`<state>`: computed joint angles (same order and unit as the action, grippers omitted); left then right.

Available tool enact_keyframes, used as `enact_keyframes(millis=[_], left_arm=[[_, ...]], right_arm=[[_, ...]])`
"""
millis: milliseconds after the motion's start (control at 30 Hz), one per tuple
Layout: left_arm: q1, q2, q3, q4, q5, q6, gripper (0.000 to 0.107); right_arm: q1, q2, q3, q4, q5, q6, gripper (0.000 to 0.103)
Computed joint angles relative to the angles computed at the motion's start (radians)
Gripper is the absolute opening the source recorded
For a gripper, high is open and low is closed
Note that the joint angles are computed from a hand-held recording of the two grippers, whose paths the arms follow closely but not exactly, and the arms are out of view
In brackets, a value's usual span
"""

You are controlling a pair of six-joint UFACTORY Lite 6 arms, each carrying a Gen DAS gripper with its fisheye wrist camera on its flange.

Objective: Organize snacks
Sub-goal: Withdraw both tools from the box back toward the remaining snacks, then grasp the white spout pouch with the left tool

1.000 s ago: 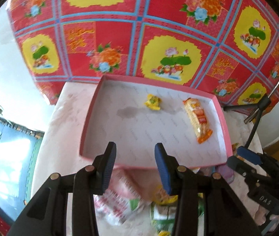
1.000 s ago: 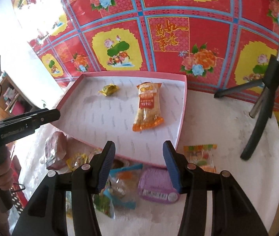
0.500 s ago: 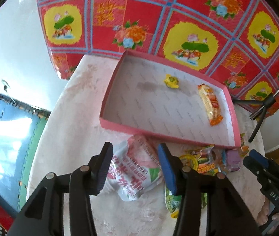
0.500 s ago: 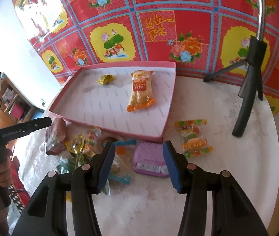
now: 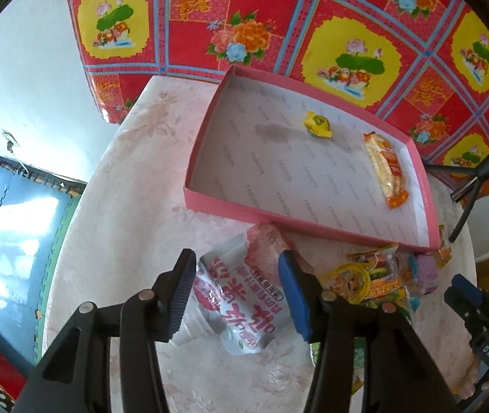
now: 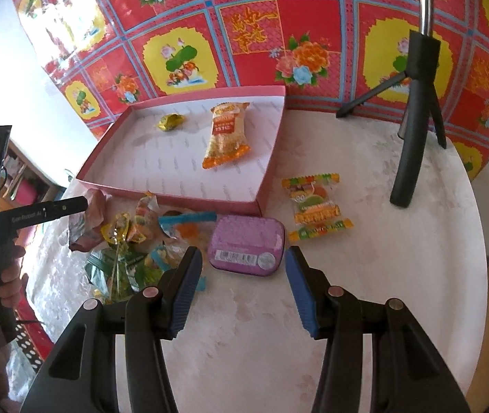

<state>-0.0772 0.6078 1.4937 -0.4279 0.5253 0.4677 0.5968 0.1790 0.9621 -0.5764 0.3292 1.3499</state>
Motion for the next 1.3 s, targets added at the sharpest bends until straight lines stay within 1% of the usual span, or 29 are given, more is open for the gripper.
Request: enact_keyframes(millis=[100,167,300,600,733,867,933,1100,1233,1300], left_arm=[[-0.001,-0.024,-0.031,-0.030,-0.005,0.038,0.055],[-0.004,-0.036,-0.051,-0.054,-0.001,0.065,0.062],[-0.016,-0.048,-0.084,-0.091,-0.007,0.097,0.070],[-0.078,-0.061,-0.140,0.021,-0.139,-0.031,0.079],[-0.086,-0.068,-0.166,0.033,-0.185,-0.035,0.082],[-0.063,-0.040,-0.143,-0.015,-0.171,-0.023,0.090],[-0.047,-0.027,-0.133,-0.086,-0.157,0.030,0.090],[-0.050,-0.029,-0.139,-0.078,-0.180,0.032,0.090],[-0.046,-0.035,-0.149,-0.113,-0.187,0.073,0.089],[-0.044,-0.052,-0.171,-0.138,-0.192,0.094,0.087]], right_arm=[[0.005,-0.010,-0.021,-0.022,-0.009,0.034,0.052],[0.006,-0.017,-0.038,-0.040,-0.025,0.060,0.052],[0.007,-0.008,-0.049,-0.048,-0.047,0.075,0.052],[0.002,-0.027,-0.087,-0.102,-0.059,0.152,0.052],[-0.005,-0.021,-0.094,-0.105,-0.072,0.158,0.052],[-0.008,0.006,-0.084,-0.094,-0.087,0.149,0.052],[-0.006,0.025,-0.069,-0.090,-0.086,0.144,0.052],[-0.005,0.077,-0.017,-0.083,-0.089,0.126,0.052],[0.007,0.115,0.026,-0.118,-0.056,0.162,0.056],[0.011,0.133,0.045,-0.135,-0.038,0.173,0.056]])
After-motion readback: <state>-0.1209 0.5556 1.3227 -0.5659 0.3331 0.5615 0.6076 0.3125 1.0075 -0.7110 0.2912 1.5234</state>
